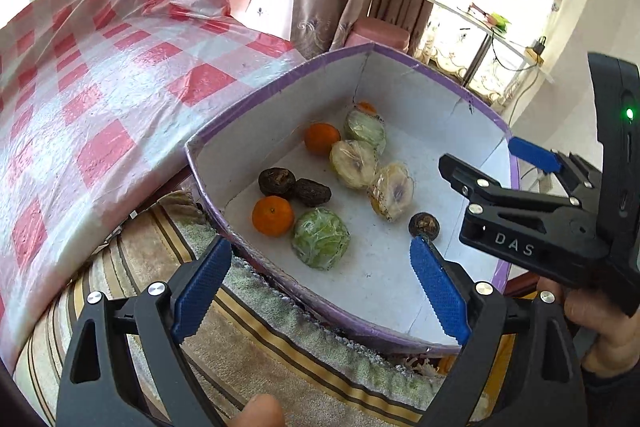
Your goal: Organize fruits
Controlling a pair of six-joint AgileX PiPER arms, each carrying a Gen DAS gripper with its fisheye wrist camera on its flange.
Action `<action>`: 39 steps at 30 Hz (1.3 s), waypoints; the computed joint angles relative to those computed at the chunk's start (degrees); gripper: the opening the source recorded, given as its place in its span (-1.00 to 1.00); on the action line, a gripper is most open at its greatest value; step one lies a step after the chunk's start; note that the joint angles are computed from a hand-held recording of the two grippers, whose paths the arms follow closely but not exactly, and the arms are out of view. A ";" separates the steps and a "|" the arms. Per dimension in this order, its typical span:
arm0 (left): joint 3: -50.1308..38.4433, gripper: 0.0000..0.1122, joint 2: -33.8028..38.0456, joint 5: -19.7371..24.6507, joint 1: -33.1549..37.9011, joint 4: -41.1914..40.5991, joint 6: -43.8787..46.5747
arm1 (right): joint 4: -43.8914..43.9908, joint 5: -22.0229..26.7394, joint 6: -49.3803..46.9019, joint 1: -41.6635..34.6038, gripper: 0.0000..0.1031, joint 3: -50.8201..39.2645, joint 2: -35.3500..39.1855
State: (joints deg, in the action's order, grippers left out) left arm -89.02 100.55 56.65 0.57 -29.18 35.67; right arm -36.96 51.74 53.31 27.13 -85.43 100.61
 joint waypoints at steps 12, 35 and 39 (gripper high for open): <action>0.21 0.75 1.39 -1.32 0.70 -5.06 0.30 | -4.16 1.19 10.19 1.34 0.83 3.12 -2.33; 2.08 0.75 0.13 -4.14 0.12 -3.16 -0.10 | -4.99 0.95 11.34 1.06 0.83 3.50 -2.21; 1.94 0.75 0.17 -4.03 0.09 -3.07 -0.25 | -4.87 0.98 11.54 1.14 0.83 3.64 -2.33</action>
